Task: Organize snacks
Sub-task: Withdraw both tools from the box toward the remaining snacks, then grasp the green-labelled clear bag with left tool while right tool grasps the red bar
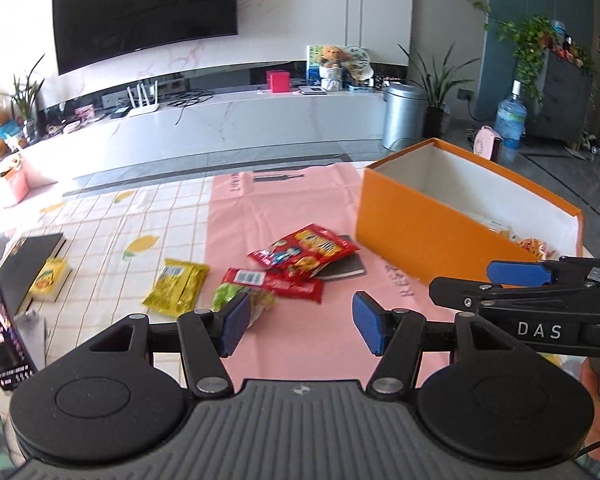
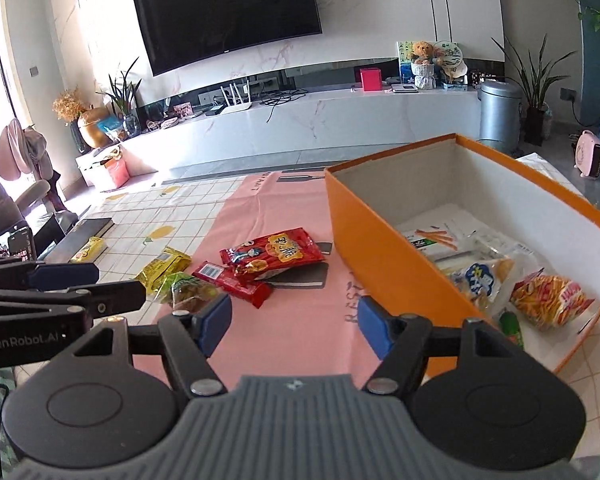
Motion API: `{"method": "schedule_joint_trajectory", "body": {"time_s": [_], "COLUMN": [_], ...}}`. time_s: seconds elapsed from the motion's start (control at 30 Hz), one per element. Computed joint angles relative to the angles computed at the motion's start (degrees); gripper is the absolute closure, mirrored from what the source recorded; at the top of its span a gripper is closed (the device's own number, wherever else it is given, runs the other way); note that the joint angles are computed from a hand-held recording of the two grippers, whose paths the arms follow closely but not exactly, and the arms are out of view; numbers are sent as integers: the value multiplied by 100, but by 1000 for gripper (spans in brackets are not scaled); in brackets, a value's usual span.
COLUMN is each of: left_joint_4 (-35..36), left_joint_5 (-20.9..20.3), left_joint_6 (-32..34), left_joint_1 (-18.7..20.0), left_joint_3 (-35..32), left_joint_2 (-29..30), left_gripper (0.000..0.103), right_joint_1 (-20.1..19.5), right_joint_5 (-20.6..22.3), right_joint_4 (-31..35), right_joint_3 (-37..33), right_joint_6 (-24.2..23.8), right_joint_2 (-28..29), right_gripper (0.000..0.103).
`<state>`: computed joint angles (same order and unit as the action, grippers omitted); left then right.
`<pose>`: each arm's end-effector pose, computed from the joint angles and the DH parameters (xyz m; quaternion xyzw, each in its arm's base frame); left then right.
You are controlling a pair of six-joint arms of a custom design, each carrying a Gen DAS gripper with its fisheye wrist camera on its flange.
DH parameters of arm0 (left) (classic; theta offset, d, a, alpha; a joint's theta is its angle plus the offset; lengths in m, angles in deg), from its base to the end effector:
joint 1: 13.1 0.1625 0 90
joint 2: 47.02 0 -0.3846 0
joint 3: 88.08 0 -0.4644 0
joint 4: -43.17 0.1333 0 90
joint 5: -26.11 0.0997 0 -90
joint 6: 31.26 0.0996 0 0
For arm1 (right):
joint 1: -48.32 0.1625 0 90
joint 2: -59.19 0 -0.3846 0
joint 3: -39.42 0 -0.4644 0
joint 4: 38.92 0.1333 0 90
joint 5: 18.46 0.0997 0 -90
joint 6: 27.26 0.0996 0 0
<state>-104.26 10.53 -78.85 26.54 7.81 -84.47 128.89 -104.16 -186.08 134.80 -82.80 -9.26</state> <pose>-0.3525 -0.5897 -0.0279 0.0246 0.7960 -0.4516 0.4022 0.0256 -0.7052 0.2743 0.3868 -0.8838 0.2393 0.1094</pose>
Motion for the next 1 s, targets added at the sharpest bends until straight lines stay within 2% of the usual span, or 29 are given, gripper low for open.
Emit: {"method": "schedule_joint_trajectory", "body": {"time_s": [0.1,0.3,0.37,0.53,0.63,1.0], "left_joint_4": [-141,-17,-431,-1633,-2112,-2054], "left_joint_5": [26,-12,-130,-377,-491,-880], "left_joint_6": [-301,-1170,-964,66,710,1450], "left_joint_1": [19,149,239,524,706,1245], "left_joint_3": [328,806,860,728,470,38], "left_joint_2": [-151,-463,-494,-309,-93,58], "left_gripper": [32,31,30,30,31,31], "right_joint_1": [-11,65,99,200,264,392], "right_joint_5": [-69,-415,-467,-540,-589,-905], "right_joint_4": [-335,-516,-543,-618,-652,233], "right_joint_3": [251,309,243,28,-171,-1393], "right_joint_6": [10,-21,-34,-194,-446,-1352], "right_joint_2": [26,291,403,753,1040,2162], "right_gripper": [30,30,30,31,36,38]}}
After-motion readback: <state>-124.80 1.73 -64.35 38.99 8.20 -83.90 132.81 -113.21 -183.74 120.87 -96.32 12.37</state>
